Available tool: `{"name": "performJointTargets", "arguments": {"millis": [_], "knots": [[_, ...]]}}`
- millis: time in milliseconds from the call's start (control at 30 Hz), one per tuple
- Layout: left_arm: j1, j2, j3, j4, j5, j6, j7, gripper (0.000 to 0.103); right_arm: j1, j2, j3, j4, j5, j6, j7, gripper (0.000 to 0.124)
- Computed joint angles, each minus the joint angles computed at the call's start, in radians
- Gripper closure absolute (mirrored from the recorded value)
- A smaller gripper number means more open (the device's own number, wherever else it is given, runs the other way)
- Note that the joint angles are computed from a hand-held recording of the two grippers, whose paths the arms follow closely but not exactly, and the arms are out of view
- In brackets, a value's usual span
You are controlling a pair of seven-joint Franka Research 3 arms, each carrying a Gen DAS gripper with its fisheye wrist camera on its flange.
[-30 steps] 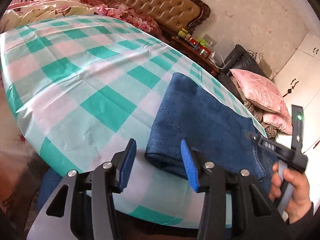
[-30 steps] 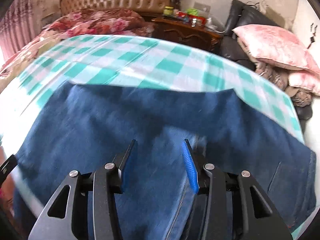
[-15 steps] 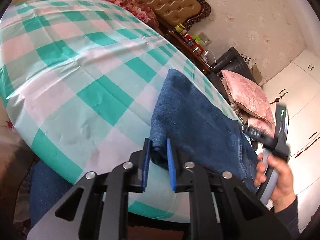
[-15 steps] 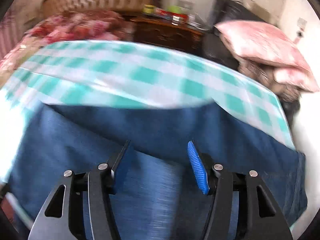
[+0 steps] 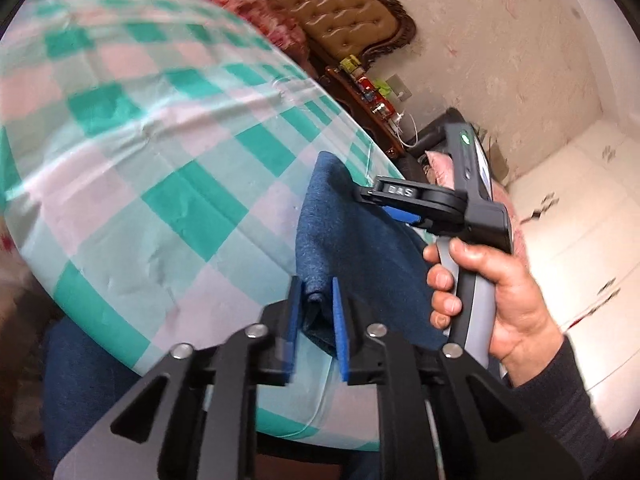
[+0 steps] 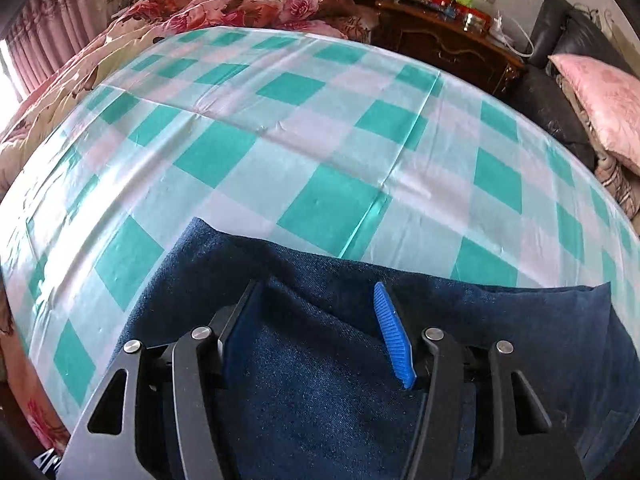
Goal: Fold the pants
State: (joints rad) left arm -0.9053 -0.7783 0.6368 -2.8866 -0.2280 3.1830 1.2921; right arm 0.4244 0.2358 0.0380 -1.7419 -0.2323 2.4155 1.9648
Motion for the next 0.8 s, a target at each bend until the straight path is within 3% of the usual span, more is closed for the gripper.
{"name": "performJointTargets", "arguments": {"millis": [67,133,167,200,333,367,433,500,633,667,800], "knots": [[-0.035,-0.007,0.051,0.000,-0.012,0.004,0.005,0.085,-0.001,0.000,-0.002,-0.001,0.001,-0.003,0.005,0.065],[-0.036,-0.005,0.058,0.000,-0.016,0.000,0.001,0.081,-0.003,0.000,-0.002,-0.003,0.009,0.000,0.007,0.063],[-0.022,0.007,0.046,0.004,-0.022,-0.015,-0.011,0.070,-0.002,0.003,-0.004,0.001,0.001,0.000,0.010,0.062],[-0.026,0.003,0.052,0.000,-0.031,-0.005,-0.012,0.068,0.002,0.005,-0.005,0.003,-0.008,-0.003,0.015,0.060],[-0.076,-0.019,0.112,0.012,-0.039,-0.020,0.004,0.073,-0.002,0.010,-0.004,0.013,0.004,-0.014,0.015,0.059],[-0.093,-0.020,0.126,0.022,-0.044,-0.037,0.014,0.084,-0.001,0.010,-0.004,0.019,0.004,-0.024,0.016,0.059],[-0.049,0.009,0.065,0.029,-0.048,-0.054,0.017,0.085,0.006,0.001,-0.006,0.026,-0.008,-0.041,0.036,0.061],[0.031,0.032,-0.039,0.029,-0.030,-0.061,0.029,0.087,0.000,-0.026,0.012,0.017,0.033,-0.025,0.015,0.061],[0.156,0.055,-0.212,0.039,0.005,-0.058,0.026,0.088,-0.009,-0.002,0.058,0.102,0.186,-0.143,-0.109,0.061],[0.207,0.063,-0.279,0.043,0.027,-0.061,0.018,0.089,-0.007,0.011,0.062,0.129,0.223,-0.173,-0.109,0.060],[0.359,0.078,-0.481,0.053,0.117,-0.071,-0.015,0.089,0.024,0.075,0.056,0.229,0.234,-0.287,-0.104,0.060]]}}
